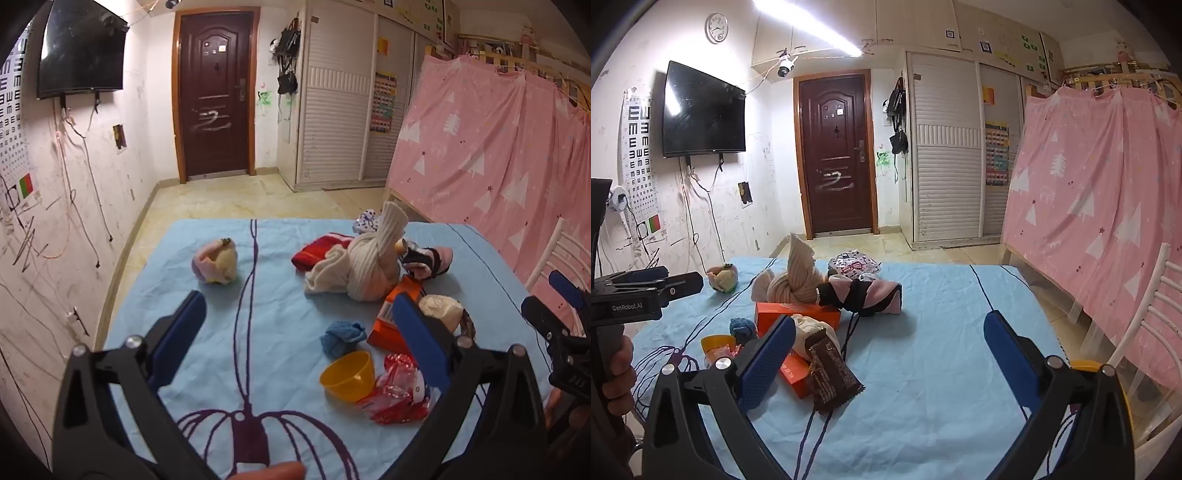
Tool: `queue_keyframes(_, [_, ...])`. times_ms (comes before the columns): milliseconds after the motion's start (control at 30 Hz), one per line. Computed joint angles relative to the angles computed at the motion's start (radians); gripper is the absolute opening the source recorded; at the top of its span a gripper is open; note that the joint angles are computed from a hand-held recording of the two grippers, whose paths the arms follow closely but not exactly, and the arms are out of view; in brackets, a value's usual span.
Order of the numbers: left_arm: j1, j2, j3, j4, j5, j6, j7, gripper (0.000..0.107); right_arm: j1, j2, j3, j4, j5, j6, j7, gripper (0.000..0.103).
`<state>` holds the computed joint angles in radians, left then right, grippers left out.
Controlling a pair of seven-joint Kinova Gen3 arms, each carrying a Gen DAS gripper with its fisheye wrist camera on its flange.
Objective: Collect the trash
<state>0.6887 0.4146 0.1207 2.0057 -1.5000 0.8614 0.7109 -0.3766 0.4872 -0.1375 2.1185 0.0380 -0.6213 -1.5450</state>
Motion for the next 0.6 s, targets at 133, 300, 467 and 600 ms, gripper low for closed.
queue_keyframes(133, [-0.001, -0.001, 0.001, 0.006, -0.016, -0.001, 0.019, 0.097, -0.003, 0.000, 0.003, 0.000, -0.006, -0.003, 0.002, 0.095])
queue_keyframes(300, [-0.002, 0.000, 0.006, 0.001, -0.008, -0.001, 0.007, 0.097, -0.005, -0.001, 0.003, 0.007, -0.008, -0.015, 0.003, 0.095])
queue_keyframes(467, [-0.003, -0.002, 0.004, 0.003, -0.007, -0.005, 0.008, 0.097, -0.006, 0.002, 0.003, 0.002, -0.007, -0.011, 0.003, 0.095])
queue_keyframes(600, [-0.002, -0.001, 0.003, 0.002, -0.006, -0.006, 0.009, 0.097, -0.009, 0.001, 0.004, 0.002, -0.011, -0.008, 0.007, 0.095])
